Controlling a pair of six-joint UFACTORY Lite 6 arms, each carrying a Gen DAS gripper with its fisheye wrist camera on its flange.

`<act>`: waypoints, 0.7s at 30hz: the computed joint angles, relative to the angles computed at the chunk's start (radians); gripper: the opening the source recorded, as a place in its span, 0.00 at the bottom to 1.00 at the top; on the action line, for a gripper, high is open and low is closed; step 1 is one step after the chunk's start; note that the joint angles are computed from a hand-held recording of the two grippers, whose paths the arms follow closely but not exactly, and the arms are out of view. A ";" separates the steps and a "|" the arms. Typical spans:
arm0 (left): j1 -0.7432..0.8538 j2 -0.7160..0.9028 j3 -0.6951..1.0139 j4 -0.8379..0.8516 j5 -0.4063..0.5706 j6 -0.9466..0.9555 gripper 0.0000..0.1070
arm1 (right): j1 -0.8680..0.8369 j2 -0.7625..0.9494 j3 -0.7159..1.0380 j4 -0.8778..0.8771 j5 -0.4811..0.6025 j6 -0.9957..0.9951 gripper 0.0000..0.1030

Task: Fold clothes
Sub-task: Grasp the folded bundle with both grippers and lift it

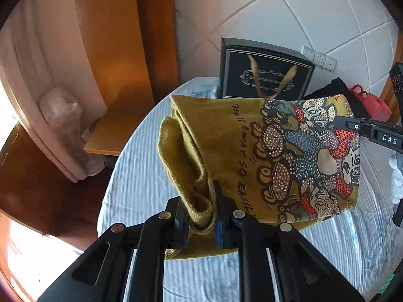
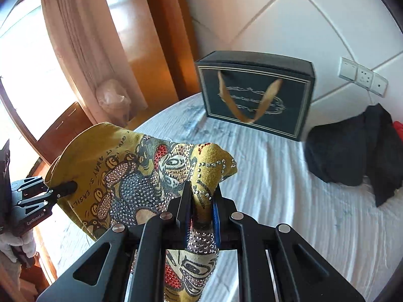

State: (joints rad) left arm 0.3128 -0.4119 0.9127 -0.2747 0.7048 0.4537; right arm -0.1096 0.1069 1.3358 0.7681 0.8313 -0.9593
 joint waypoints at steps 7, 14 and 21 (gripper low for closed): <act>0.261 0.571 0.390 -0.143 -0.019 0.308 0.14 | 0.343 0.416 0.395 -0.160 -0.134 0.351 0.12; 0.267 0.931 0.571 0.066 -0.124 0.179 0.43 | 0.430 0.900 0.872 -0.332 -0.021 0.598 0.19; 0.265 0.766 0.357 0.168 -0.345 0.112 0.62 | 0.367 0.816 0.651 -0.299 -0.185 0.526 0.76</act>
State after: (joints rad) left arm 0.5780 0.3542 1.2699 -0.1063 0.3597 0.5656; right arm 0.2569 0.9229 1.9872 0.4689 0.6459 -0.4330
